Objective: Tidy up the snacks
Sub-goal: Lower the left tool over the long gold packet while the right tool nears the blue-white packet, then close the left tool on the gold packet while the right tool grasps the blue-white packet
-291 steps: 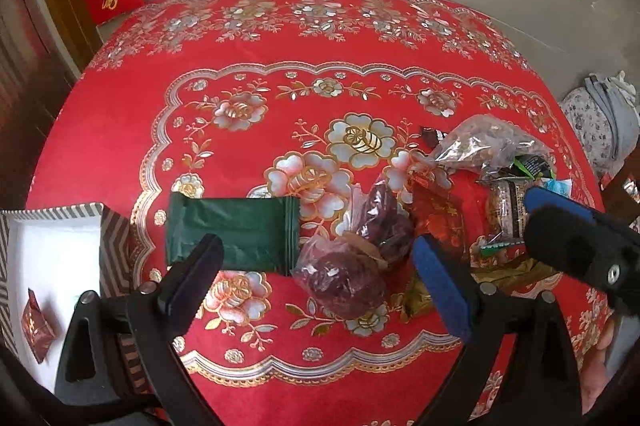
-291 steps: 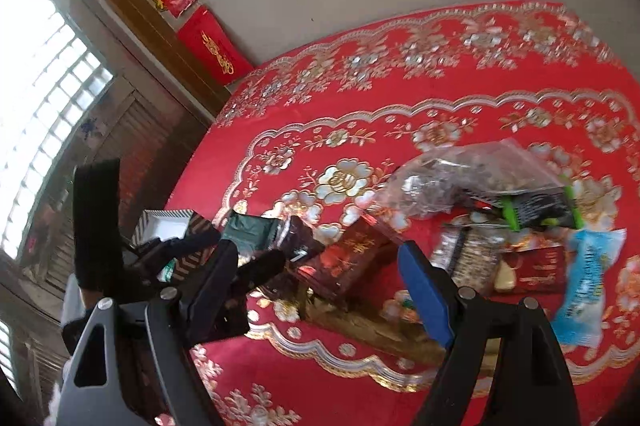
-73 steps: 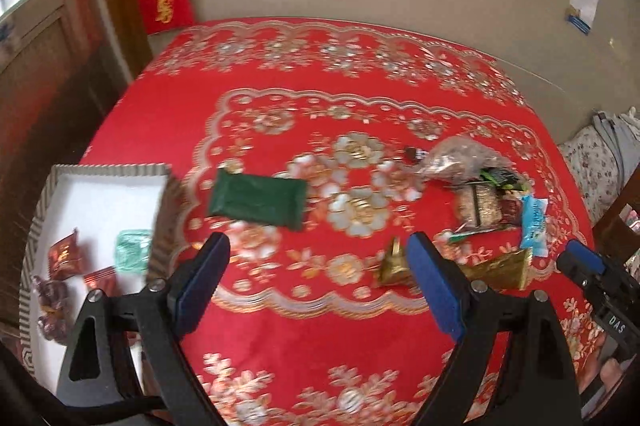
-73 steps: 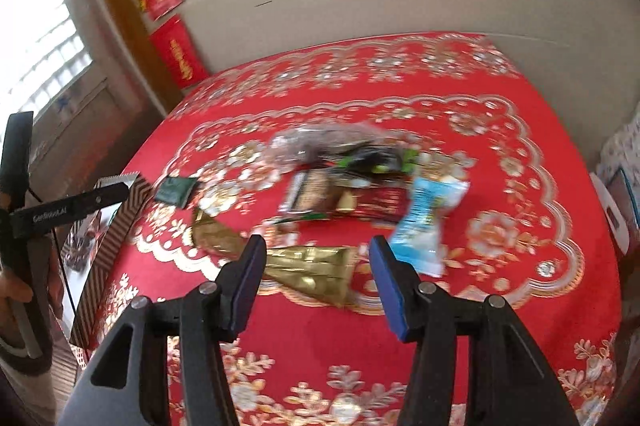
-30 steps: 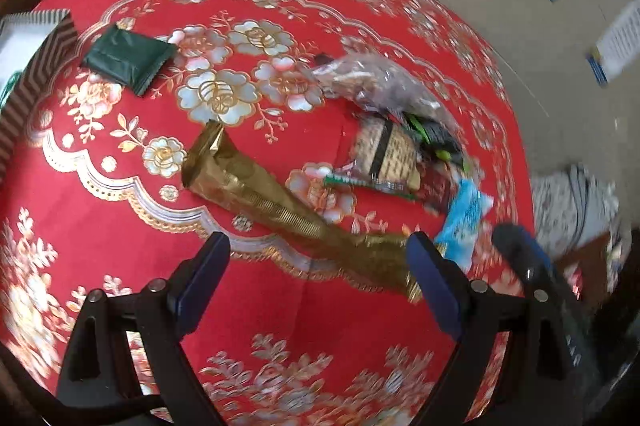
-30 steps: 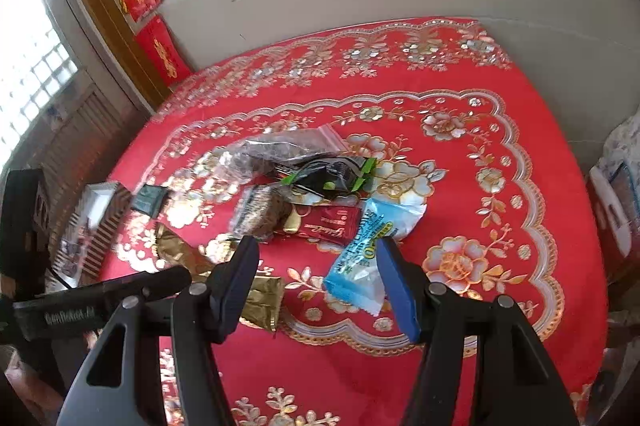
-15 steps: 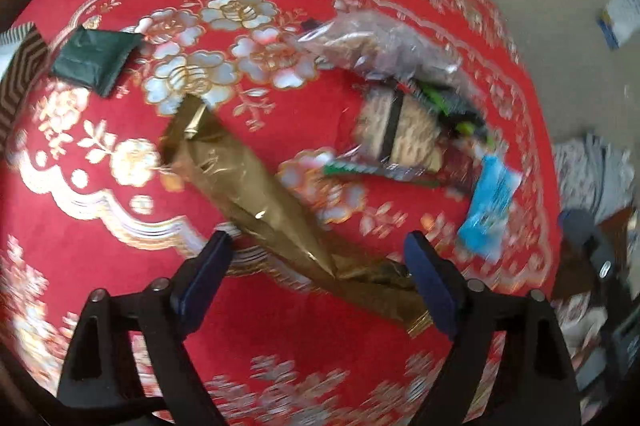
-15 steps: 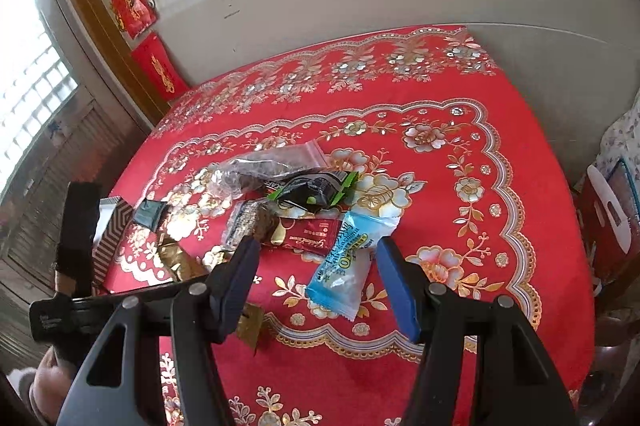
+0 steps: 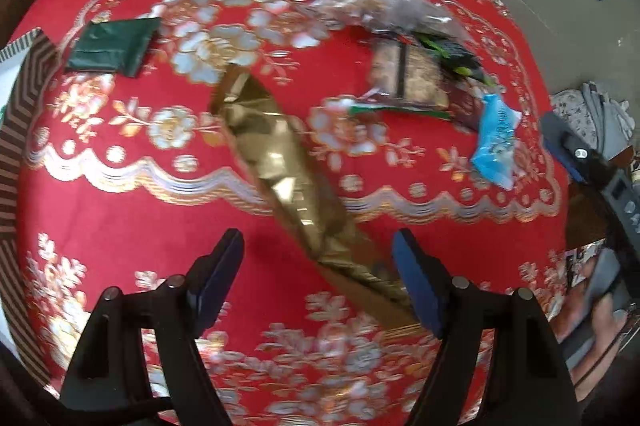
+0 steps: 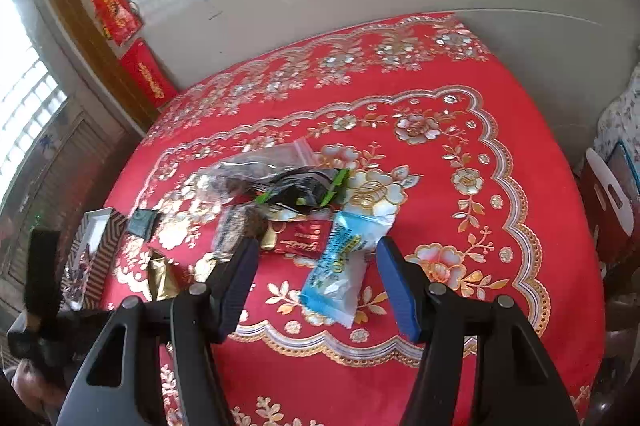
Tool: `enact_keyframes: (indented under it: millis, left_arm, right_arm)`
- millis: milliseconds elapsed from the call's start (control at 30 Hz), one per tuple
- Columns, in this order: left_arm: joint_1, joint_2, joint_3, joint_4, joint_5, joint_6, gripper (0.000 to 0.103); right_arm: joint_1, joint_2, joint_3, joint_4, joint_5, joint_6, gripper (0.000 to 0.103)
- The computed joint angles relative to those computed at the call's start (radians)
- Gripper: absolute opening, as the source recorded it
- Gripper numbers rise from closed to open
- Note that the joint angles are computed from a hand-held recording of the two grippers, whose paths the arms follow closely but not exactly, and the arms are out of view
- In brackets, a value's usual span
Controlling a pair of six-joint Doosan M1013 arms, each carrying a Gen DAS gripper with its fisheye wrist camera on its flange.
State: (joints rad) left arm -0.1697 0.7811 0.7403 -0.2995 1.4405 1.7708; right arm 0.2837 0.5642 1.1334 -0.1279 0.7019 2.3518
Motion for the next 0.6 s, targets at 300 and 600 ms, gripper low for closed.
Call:
enact_keyframes:
  millis: [300, 600]
  left_arm:
    - [-0.014, 0.009, -0.005, -0.004, -0.026, -0.054, 0.077]
    - [-0.024, 0.031, -0.038, 0.015, -0.028, -0.046, 0.077]
  right_arm:
    - [-0.005, 0.067, -0.085, 0.033, 0.105, -0.014, 0.061]
    - [0.008, 0.127, -0.175, -0.075, 0.252, 0.019, 0.056]
